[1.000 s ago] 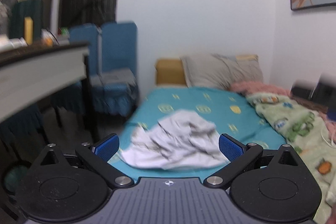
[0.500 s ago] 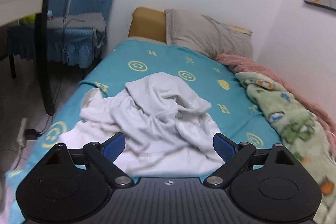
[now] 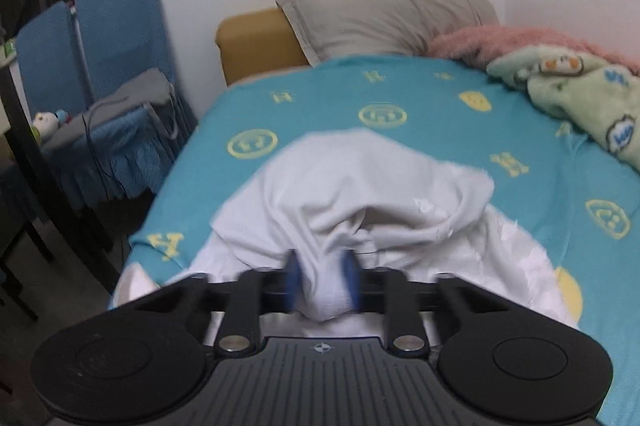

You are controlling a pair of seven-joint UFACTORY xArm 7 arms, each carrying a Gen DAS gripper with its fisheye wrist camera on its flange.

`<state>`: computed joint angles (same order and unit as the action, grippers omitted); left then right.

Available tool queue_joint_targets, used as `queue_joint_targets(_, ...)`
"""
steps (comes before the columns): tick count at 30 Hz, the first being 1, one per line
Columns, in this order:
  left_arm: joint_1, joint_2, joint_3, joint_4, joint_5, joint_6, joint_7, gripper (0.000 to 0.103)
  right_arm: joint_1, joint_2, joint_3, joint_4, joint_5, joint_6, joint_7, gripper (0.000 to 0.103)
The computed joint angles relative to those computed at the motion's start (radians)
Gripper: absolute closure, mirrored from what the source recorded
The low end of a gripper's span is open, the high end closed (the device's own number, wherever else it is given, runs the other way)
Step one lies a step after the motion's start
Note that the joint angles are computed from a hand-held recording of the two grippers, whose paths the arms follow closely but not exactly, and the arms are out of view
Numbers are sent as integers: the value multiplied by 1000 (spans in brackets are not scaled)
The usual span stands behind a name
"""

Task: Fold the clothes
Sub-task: 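Grasp the white T-shirt with the left gripper while the right gripper grasps another part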

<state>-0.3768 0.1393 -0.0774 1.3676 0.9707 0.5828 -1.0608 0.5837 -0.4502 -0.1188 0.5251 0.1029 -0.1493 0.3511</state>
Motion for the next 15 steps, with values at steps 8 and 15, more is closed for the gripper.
queue_joint_targets(8, 22, -299, -106, -181, 142, -28, -40, 97, -16, 9, 23, -17, -23, -69, 15, 4)
queue_joint_targets(15, 20, -594, -236, -348, 62, 8, -47, 98, -179, -88, 195, -54, -57, -93, 46, 4)
